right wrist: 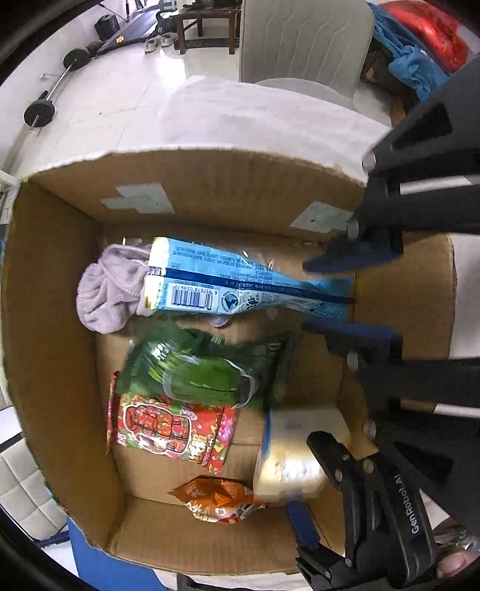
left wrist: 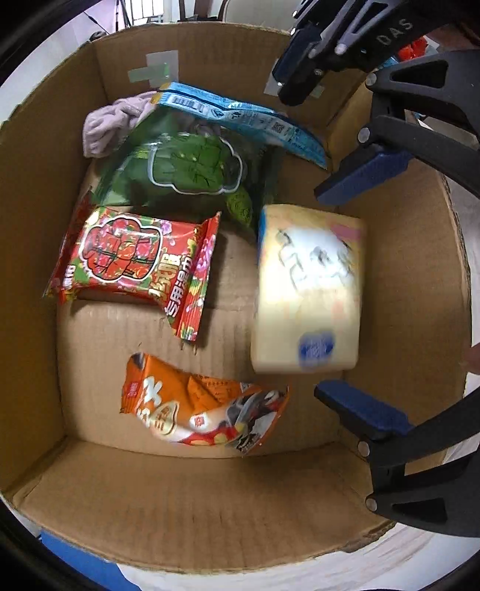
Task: Organize soft objects
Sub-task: 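Place the tissue pack and blue packet into the box, open both tools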
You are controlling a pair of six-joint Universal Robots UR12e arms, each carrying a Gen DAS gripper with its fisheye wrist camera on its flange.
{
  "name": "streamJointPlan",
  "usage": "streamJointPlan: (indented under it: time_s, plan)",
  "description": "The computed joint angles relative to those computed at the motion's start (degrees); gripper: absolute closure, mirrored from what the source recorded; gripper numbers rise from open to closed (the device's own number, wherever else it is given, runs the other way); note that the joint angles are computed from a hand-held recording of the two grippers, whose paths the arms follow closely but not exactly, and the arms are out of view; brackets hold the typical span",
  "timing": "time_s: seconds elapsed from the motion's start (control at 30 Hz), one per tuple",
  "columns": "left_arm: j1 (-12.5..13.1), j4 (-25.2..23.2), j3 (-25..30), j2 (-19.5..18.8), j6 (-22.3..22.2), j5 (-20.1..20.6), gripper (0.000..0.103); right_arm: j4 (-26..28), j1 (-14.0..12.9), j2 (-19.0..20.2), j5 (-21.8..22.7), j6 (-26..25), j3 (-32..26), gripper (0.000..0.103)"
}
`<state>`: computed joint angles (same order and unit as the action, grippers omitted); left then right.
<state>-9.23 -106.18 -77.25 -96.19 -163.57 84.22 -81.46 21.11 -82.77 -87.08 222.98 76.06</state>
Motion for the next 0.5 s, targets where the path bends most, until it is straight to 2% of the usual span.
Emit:
streamJointPlan:
  time_s: [0.03, 0.27, 0.33, 0.47, 0.5]
  plan:
    - [0.18, 0.09, 0.08, 0.11, 0.02, -0.18, 0.006, -0.19, -0.01, -0.16, -0.11, 0.23, 0.07, 0.055]
    - [1.53, 2.33, 0.27, 1.57, 0.2, 0.24, 0.005, 0.35, 0.23, -1.23, 0.01, 1.13, 0.25, 0.053]
    - [1.98, 3.21, 0.18, 2.24, 0.5, 0.34, 0.005, 0.01, 0.16, -1.64, 0.42, 1.34, 0.62, 0.048]
    - [2.62, 5.54, -0.18, 3.93, 0.71, 1.08, 0.005, -0.84, 0.82, -2.62, 0.6, 2.96, 1.46, 0.044]
    - [2.93, 6.31, -0.49, 4.46, 0.8, 0.8, 0.005, -1.14, 1.11, -2.77, 0.73, 3.42, 1.56, 0.039]
